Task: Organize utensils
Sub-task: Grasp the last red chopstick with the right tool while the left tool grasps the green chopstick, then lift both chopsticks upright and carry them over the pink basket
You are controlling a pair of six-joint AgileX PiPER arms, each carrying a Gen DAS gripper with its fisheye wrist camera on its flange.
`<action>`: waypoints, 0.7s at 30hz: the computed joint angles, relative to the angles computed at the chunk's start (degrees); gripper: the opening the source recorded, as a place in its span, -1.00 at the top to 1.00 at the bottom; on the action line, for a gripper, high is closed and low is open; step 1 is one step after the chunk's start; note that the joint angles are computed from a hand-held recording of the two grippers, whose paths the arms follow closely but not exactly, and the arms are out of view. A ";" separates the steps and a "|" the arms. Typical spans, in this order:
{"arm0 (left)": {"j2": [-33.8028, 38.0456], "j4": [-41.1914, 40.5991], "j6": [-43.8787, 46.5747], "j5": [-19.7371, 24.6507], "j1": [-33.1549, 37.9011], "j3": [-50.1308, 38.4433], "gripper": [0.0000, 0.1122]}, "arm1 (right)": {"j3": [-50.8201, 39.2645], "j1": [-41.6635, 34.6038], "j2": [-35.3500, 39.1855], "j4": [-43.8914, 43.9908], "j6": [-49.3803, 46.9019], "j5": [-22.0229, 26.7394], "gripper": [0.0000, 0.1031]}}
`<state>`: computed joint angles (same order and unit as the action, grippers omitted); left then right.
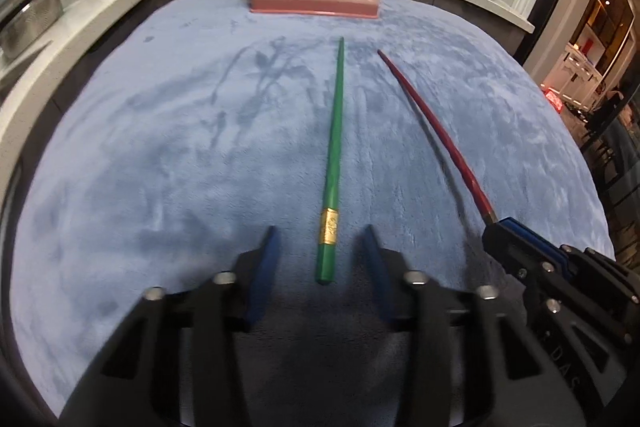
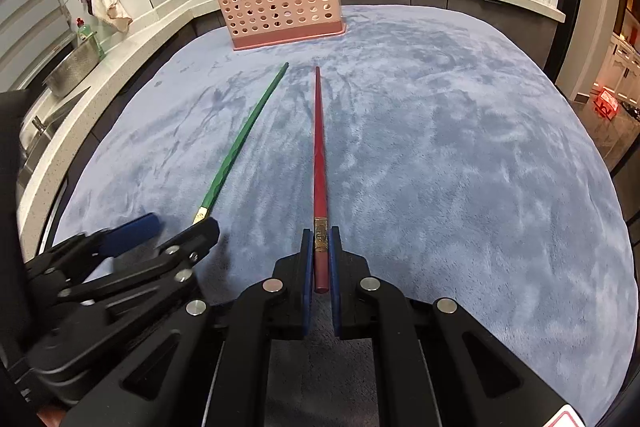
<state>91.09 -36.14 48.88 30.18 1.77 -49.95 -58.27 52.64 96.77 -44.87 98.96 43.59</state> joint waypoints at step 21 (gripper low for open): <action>-11.32 -12.64 12.17 20.10 18.54 -8.17 0.88 | -2.13 4.55 -8.11 -4.78 2.77 8.80 0.86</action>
<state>79.77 -48.78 61.06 50.29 20.31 -58.12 -60.40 57.19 88.66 -49.65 101.73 52.40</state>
